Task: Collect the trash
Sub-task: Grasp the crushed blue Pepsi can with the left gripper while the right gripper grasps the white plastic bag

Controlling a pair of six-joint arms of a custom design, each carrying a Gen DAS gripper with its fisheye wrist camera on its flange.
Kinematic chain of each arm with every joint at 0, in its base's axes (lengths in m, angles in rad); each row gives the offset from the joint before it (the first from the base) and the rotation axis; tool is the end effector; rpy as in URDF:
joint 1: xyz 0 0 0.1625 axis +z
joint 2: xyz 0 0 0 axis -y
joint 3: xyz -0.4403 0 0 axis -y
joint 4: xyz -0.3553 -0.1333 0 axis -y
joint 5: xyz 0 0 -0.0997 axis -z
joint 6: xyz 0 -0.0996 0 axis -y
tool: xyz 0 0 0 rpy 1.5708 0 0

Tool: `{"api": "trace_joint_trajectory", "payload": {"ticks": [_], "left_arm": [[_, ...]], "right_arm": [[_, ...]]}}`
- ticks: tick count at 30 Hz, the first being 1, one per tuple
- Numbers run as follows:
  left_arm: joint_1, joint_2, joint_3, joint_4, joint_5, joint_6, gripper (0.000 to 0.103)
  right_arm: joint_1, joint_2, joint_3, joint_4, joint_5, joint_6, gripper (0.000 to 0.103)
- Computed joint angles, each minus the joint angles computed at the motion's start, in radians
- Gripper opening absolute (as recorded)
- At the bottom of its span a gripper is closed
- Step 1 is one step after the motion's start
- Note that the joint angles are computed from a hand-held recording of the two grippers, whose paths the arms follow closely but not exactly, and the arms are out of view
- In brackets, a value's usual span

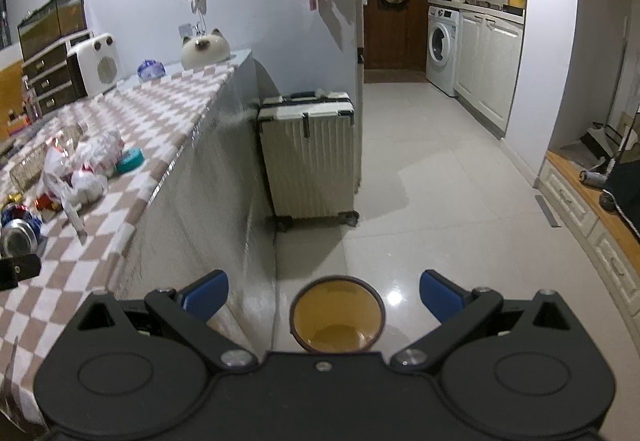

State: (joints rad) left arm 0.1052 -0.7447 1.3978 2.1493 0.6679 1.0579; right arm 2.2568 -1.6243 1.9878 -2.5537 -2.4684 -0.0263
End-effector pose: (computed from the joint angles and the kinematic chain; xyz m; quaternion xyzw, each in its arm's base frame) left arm -0.4895 -0.2644 0.3185 0.0166 0.7764 -0.4540 0.4369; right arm 0.3126 -0.2943 0.4832 0.1753 -0.8504 0.3936 0.3020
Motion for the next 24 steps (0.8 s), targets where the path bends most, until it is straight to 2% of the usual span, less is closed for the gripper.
{"api": "trace_joint_trajectory", "payload": {"ticks": [4, 10, 12, 16, 21, 24], "left_arm": [[0.014, -0.056, 0.073, 0.065, -0.016, -0.087, 0.103], [0.039, -0.123, 0.134, 0.107, -0.046, -0.085, 0.103], [0.045, -0.148, 0.151, 0.102, -0.063, -0.054, 0.103], [0.053, -0.192, 0.171, 0.060, -0.082, 0.032, 0.103], [0.057, -0.246, 0.187, -0.022, -0.099, 0.159, 0.103], [0.068, -0.269, 0.188, -0.047, -0.086, 0.207, 0.103]], "right_arm": [[-0.011, 0.026, 0.003, -0.090, 0.026, -0.052, 0.103], [-0.016, 0.086, -0.018, -0.175, 0.067, -0.126, 0.103], [-0.016, 0.106, -0.023, -0.212, 0.093, -0.158, 0.103], [-0.029, 0.140, -0.010, -0.365, 0.215, -0.256, 0.103], [-0.036, 0.208, -0.034, -0.448, 0.353, -0.298, 0.103], [-0.026, 0.268, -0.046, -0.521, 0.388, -0.317, 0.103]]}}
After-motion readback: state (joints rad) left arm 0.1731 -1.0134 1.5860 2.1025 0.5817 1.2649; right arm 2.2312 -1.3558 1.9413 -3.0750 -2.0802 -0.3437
